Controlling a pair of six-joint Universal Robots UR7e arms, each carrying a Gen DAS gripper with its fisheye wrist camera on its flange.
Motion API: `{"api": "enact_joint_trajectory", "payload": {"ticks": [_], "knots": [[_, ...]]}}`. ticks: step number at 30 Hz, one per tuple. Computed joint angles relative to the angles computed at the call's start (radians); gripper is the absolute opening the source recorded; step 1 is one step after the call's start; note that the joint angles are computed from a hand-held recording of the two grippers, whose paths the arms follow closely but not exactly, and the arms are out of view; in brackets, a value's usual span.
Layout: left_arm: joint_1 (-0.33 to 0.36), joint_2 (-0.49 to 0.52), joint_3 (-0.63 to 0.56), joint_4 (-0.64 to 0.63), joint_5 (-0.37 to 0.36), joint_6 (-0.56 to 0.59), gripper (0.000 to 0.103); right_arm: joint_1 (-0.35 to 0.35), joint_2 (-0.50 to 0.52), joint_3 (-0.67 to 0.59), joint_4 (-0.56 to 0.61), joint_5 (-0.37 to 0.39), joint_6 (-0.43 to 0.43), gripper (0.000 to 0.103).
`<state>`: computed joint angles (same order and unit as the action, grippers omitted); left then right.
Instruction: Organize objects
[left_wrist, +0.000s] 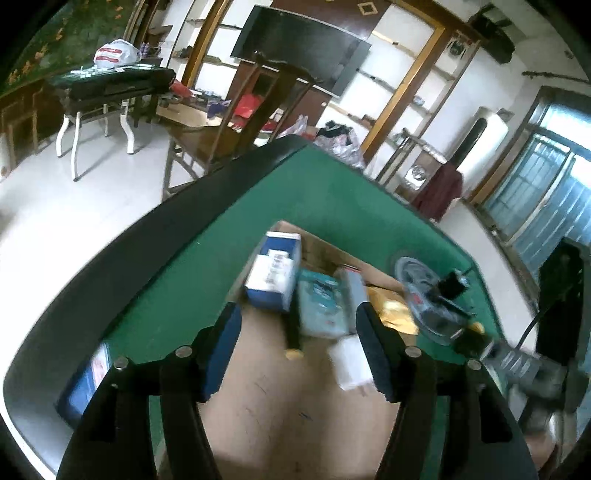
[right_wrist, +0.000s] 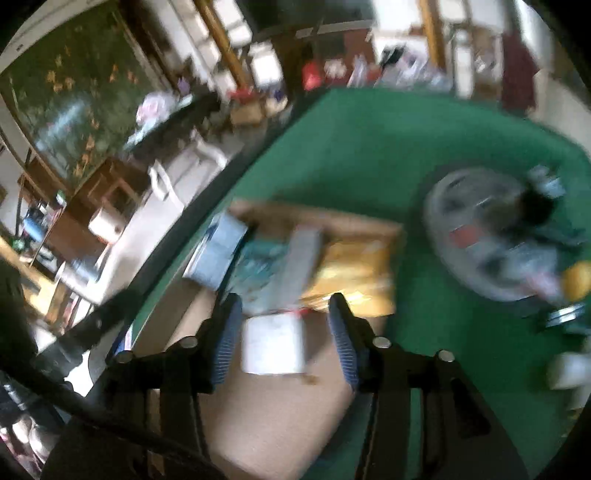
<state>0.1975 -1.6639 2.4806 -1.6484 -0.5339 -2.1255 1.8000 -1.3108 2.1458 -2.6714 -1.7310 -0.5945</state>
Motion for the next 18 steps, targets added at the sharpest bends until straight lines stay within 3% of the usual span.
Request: {"api": "enact_joint_trajectory", "payload": {"ticks": [1, 5, 10, 14, 18], "knots": [[-0.013, -0.001, 0.008, -0.011, 0.004, -0.006, 0.062, -0.011, -0.024, 0.003, -0.022, -0.003, -0.015, 0.067], [-0.054, 0.044, 0.009, -0.004, 0.016, -0.082, 0.063, -0.063, -0.065, 0.002, -0.139, -0.082, -0.068, 0.068], [-0.053, 0.118, 0.019, -0.113, 0.004, -0.069, 0.063, -0.129, -0.065, 0.031, -0.085, -0.144, -0.081, 0.068], [-0.033, 0.189, -0.011, -0.161, -0.031, -0.01, 0.063, -0.128, -0.049, 0.078, -0.075, -0.168, -0.098, 0.068], [-0.038, 0.246, -0.032, -0.183, -0.048, -0.001, 0.063, -0.104, 0.0, 0.116, -0.143, -0.201, -0.133, 0.068]]}}
